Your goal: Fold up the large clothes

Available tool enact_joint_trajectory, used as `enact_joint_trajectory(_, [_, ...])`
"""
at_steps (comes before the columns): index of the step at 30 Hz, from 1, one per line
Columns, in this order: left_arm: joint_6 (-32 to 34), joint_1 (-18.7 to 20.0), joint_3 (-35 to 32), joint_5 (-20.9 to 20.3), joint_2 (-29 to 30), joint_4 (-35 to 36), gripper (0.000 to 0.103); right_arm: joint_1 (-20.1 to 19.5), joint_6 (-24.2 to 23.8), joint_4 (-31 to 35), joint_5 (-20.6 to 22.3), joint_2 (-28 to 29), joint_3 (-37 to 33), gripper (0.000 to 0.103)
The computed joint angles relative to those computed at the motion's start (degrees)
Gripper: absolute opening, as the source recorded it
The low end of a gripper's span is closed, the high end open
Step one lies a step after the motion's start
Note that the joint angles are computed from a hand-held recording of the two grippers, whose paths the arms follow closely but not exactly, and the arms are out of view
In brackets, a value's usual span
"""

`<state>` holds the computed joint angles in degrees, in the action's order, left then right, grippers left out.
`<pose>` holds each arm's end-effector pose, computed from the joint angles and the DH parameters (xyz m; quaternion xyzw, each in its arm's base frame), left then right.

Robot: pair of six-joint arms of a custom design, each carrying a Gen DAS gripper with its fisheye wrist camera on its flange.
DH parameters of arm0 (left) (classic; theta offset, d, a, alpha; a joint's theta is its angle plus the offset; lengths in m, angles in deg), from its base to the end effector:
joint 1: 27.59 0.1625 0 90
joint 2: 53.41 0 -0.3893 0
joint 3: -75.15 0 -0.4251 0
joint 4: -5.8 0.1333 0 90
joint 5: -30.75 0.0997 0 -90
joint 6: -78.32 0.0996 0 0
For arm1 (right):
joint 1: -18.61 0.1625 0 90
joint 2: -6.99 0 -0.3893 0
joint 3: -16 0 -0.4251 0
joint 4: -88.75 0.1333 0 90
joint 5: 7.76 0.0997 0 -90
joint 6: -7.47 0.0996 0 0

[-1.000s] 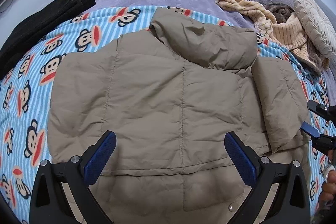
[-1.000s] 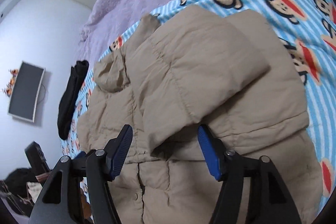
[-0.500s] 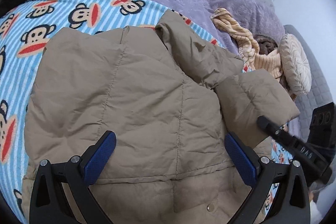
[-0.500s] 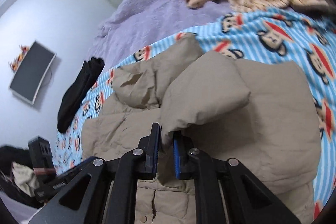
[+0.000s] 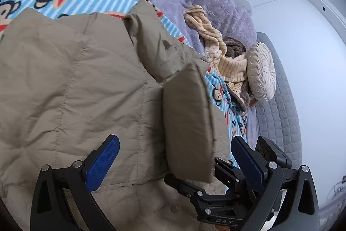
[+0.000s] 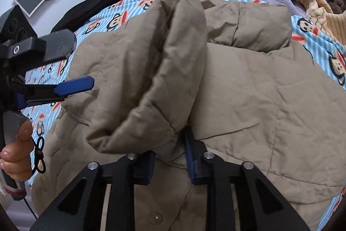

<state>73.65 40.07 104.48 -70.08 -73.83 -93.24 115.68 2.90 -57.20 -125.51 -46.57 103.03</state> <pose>-0.2303 -0.8619 0.1349 -0.1530 -0.9837 -0.0209 0.0920 0.1739 -0.6956 0.1979 0.0501 -0.9520 0.1943 0.2310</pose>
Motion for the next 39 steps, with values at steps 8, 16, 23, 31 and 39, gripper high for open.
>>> enact_joint_trajectory(8, [0.3, -1.7, -7.6, 6.4, 5.9, 6.4, 0.103, -0.9, 3.1, -1.0, -1.1, -8.5, 8.1, 0.073])
enact_joint_trajectory(16, [2.6, -4.5, -4.9, 13.5, 5.6, 4.0, 0.067, -9.7, 19.4, -3.8, 7.0, -23.6, 20.8, 0.073])
enact_joint_trajectory(23, [3.5, -5.3, 1.5, 19.5, 1.4, -1.0, 0.009, -16.8, 31.2, -18.5, 16.9, -29.0, 27.2, 0.073])
enact_joint_trajectory(31, [3.1, -3.4, 4.9, 23.9, -0.8, -1.4, 0.010, -18.4, 30.2, -19.1, 23.0, -26.3, 23.7, 0.073])
enact_joint_trajectory(39, [4.2, -3.9, 6.7, 27.6, -0.8, -4.4, 0.016, -20.5, 32.1, -18.8, 18.5, -24.7, 23.4, 0.042])
